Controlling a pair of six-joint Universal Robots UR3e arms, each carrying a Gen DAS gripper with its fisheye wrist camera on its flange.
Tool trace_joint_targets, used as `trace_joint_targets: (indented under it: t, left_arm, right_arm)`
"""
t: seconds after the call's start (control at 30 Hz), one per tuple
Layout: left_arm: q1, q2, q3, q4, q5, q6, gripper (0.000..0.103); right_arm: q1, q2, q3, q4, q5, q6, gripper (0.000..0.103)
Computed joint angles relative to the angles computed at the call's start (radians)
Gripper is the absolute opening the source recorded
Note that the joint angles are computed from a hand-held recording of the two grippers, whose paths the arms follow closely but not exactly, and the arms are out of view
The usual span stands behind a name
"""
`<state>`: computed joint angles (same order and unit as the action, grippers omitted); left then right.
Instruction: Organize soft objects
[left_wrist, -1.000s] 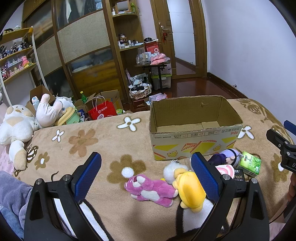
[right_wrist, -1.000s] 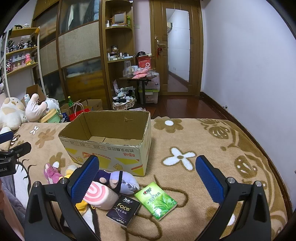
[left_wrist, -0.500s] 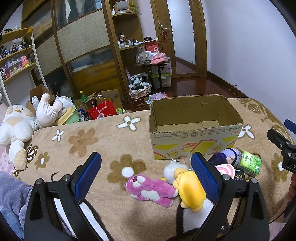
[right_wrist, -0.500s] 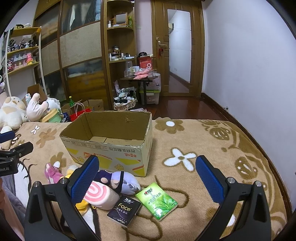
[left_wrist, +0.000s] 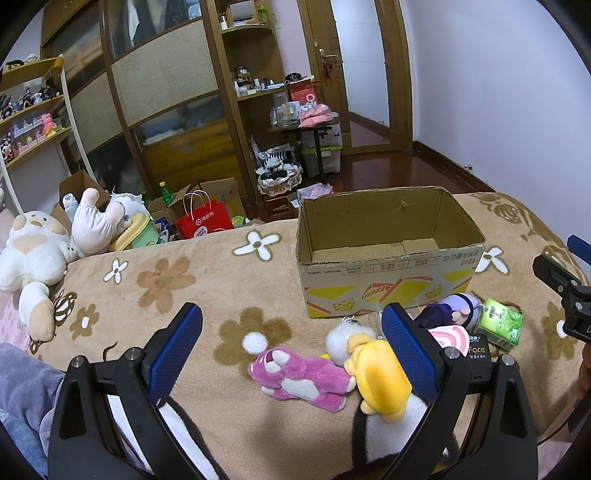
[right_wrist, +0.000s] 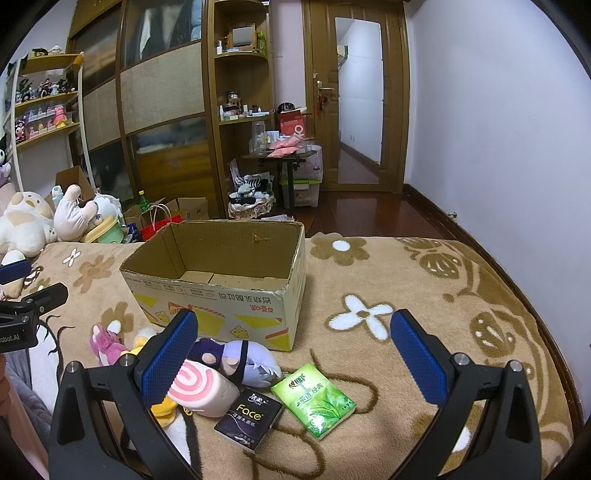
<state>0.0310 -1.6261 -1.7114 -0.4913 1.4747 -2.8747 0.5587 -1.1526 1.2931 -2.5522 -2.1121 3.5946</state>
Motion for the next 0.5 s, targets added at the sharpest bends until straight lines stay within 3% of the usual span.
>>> trace_joint_targets:
  t: [0.5]
  left_arm:
    - [0.003, -0.025, 0.039, -0.052, 0.0, 0.004, 0.097]
  right_arm:
    - [0.005, 0.005, -0.007, 0.005, -0.009, 0.003, 0.103]
